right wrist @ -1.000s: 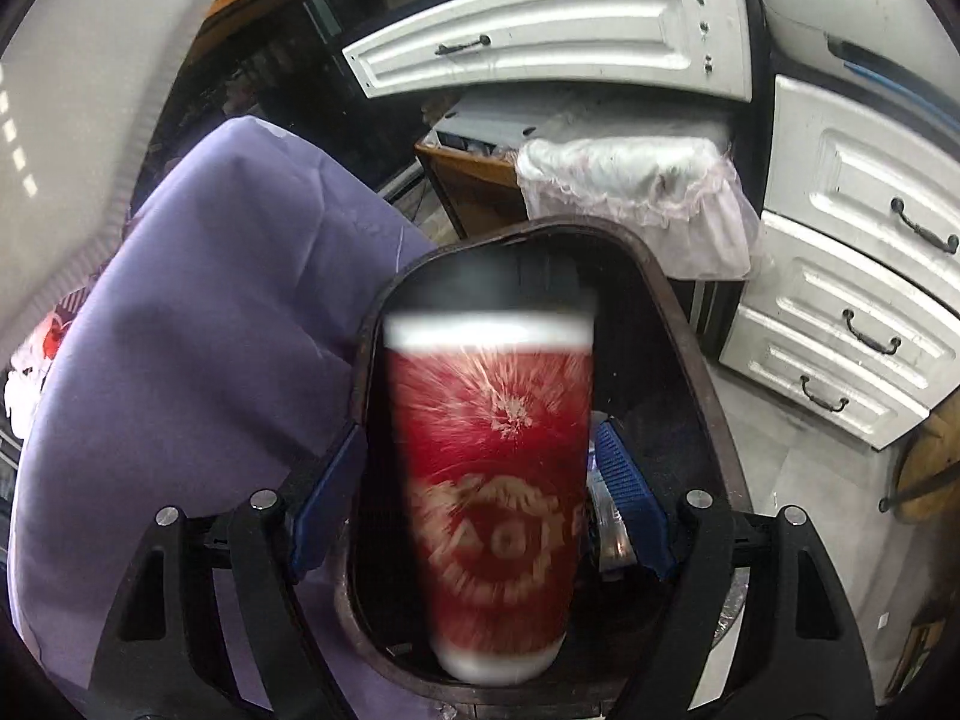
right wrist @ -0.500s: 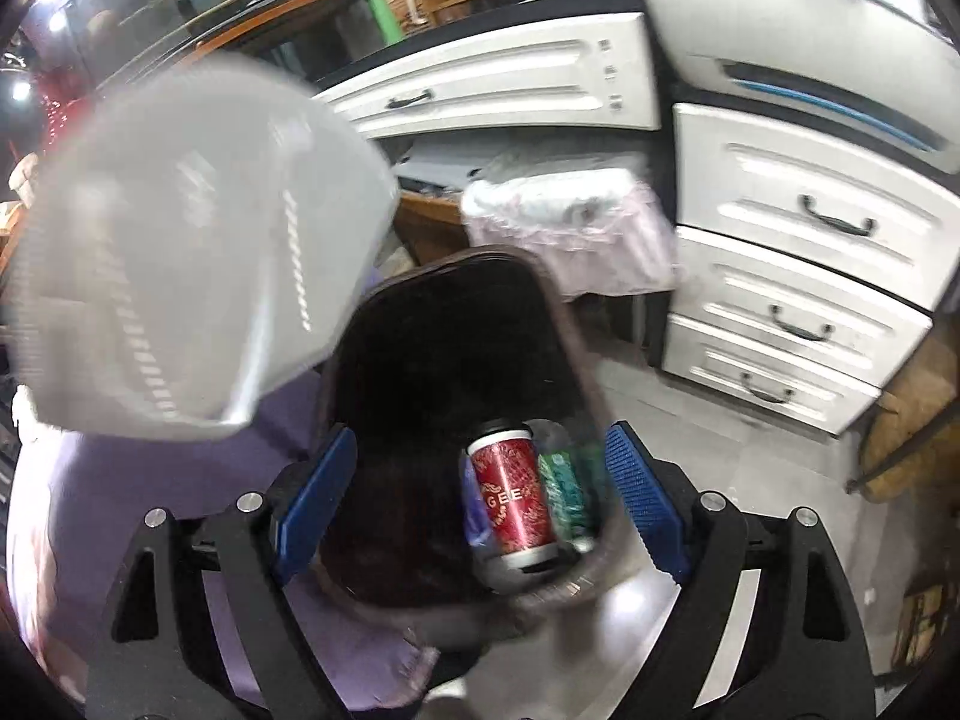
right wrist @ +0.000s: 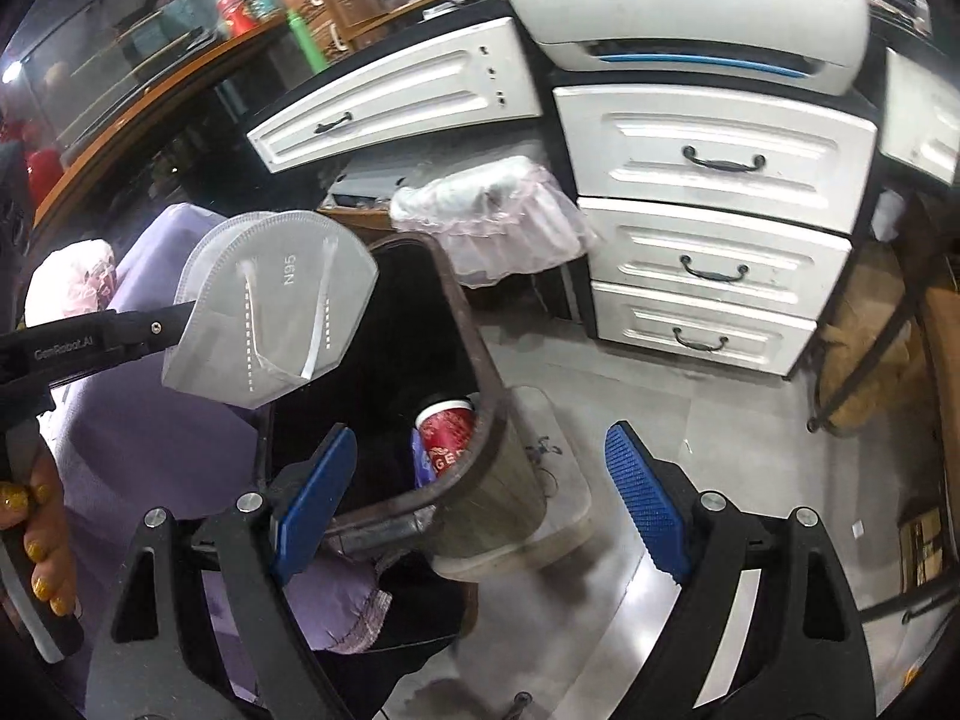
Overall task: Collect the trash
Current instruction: 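Move both tools back over the table toward the white plastic bag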
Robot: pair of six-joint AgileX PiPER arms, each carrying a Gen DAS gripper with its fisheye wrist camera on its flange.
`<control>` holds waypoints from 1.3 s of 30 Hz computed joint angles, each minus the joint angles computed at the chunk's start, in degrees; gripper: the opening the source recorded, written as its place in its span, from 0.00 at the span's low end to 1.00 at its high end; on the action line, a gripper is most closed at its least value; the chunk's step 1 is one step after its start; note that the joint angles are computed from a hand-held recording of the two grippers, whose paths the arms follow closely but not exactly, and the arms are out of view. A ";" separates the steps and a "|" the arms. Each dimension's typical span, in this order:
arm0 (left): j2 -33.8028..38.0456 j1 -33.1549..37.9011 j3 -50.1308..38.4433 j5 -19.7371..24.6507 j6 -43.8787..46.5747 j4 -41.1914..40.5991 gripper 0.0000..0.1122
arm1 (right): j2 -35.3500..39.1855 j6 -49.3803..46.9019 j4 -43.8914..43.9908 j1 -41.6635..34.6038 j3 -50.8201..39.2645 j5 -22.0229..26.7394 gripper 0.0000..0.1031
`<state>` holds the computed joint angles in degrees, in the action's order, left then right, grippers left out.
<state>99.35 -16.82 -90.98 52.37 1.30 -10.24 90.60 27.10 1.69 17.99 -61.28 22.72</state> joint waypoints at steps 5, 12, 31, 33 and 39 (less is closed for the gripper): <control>0.60 0.25 -0.34 1.03 1.07 -1.05 0.20 | -1.57 1.41 -0.47 -0.13 2.22 0.01 0.82; -2.90 0.75 1.77 -1.42 3.88 -3.77 0.67 | -3.57 5.77 -3.50 0.40 3.85 0.24 0.82; -23.19 14.34 13.39 0.19 14.00 -11.23 0.87 | -6.19 5.51 -6.11 10.56 -4.80 3.07 0.82; -24.94 18.63 14.41 1.47 16.38 -13.85 0.87 | -5.36 4.86 -6.40 12.77 -7.21 3.50 0.82; -28.88 28.86 16.76 2.81 20.95 -14.00 0.87 | -1.22 -1.56 -2.88 18.15 -15.50 5.09 0.82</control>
<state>70.47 12.04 -74.22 55.18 22.25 -24.25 89.39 25.54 -1.19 36.14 -76.78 27.81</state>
